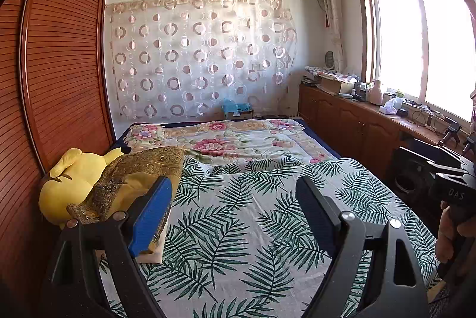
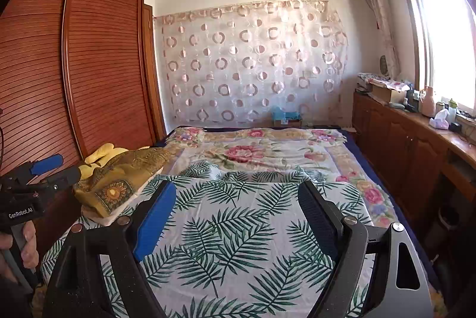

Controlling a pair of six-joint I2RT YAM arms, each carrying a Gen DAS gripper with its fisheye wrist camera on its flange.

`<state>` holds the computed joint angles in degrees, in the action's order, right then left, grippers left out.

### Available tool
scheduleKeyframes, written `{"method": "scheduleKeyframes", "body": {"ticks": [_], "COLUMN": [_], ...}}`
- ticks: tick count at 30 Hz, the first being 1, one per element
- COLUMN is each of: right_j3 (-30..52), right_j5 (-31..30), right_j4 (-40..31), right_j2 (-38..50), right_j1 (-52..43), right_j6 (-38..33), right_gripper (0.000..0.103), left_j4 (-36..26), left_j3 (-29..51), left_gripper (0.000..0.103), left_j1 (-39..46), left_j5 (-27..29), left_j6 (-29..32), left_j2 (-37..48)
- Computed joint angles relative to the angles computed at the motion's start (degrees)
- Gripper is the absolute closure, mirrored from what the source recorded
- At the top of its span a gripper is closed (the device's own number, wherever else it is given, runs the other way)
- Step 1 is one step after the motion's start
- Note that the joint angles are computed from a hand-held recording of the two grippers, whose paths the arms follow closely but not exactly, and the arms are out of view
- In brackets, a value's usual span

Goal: Fold small clothes

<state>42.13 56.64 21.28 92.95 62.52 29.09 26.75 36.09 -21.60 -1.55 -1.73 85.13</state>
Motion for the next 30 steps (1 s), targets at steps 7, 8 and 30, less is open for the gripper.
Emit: {"method": "scheduleKeyframes", "body": {"ticks": [7, 8, 30], "right_j3": [-1.78, -1.92, -4.64], "right_j5": [-0.69, -0.71, -1.75], "right_j4": [-0.08, -0.05, 0.9], "right_j2": [-2.24, -2.35, -5.14], "right_j1": [-0.7, -0.63, -1.4], "right_j6": [-0.6, -0.62, -1.92], "right_gripper": [0.017, 0.017, 0.017], "left_j4": [-0.06, -0.04, 0.15], "left_j3": [-0.01, -0.02, -0.5], "left_gripper": [0.017, 0.017, 0.017], "left_j1": [0.12, 0.04, 0.79], "left_j5": [0.03, -0.08, 0.87], "left_j6": [0.12, 0.07, 0.3], "left_j2": [0.01, 0.01, -0.46]}}
